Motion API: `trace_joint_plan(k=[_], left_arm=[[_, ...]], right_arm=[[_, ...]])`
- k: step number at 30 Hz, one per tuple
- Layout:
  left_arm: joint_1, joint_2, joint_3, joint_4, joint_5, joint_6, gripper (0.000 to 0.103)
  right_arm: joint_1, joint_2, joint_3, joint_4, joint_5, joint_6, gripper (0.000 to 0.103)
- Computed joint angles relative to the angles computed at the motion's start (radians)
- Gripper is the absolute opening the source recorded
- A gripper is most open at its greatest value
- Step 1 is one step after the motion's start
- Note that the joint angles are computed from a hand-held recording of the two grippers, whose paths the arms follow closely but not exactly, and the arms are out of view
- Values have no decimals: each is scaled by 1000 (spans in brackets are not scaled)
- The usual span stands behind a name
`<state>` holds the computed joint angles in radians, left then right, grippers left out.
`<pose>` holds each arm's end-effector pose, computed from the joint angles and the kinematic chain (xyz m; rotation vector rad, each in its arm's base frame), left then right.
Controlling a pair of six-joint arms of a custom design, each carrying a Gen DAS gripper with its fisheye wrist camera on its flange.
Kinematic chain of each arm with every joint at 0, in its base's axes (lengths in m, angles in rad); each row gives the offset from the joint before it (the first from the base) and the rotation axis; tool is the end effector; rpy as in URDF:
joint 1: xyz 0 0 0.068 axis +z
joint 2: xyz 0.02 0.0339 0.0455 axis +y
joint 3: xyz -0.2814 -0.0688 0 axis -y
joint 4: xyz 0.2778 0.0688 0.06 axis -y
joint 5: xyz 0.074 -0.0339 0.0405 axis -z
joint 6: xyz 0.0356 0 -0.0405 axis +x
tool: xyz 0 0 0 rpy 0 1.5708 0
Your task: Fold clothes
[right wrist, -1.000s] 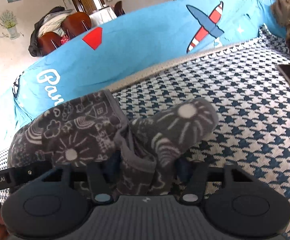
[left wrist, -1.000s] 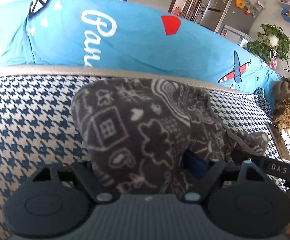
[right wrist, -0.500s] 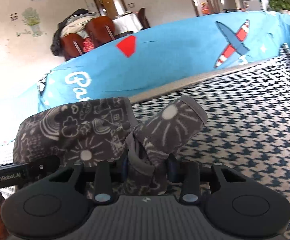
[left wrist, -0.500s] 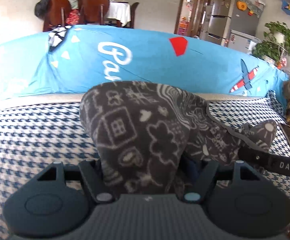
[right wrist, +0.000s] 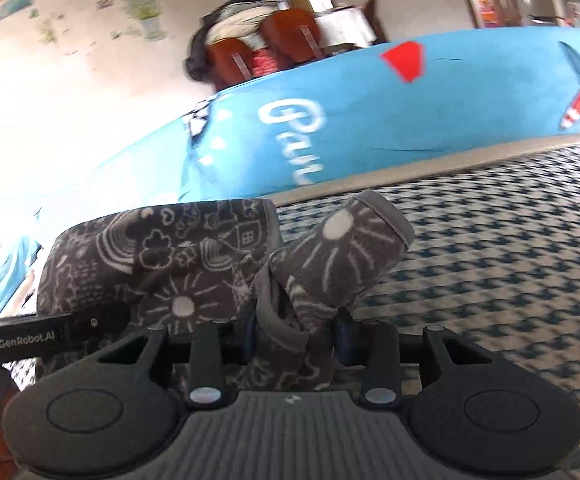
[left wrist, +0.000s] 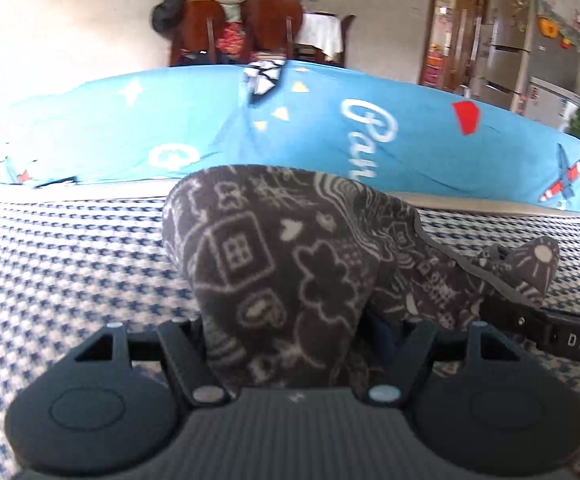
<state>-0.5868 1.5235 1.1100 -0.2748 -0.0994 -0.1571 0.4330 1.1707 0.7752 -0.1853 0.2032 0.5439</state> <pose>0.3098 -0.2018 0.2684 0.4319 2.2294 -0.2845 0.2580 0.1113 0.2613 0.2379 2.1458 0.3520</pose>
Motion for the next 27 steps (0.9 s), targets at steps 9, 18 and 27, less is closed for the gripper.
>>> trace_joint_plan(k=[9,18,27], left_arm=[[100,-72,-93,-18,7,34,70],[210,-87,-120,-58,138,-25,87],[354,-90,-146,-13,324,-64,99]], right_arm=[[128,115,33,42,10,24,39],[115,136,40,15,-44,148,75],[63,225,82,-5,-117,255,82]])
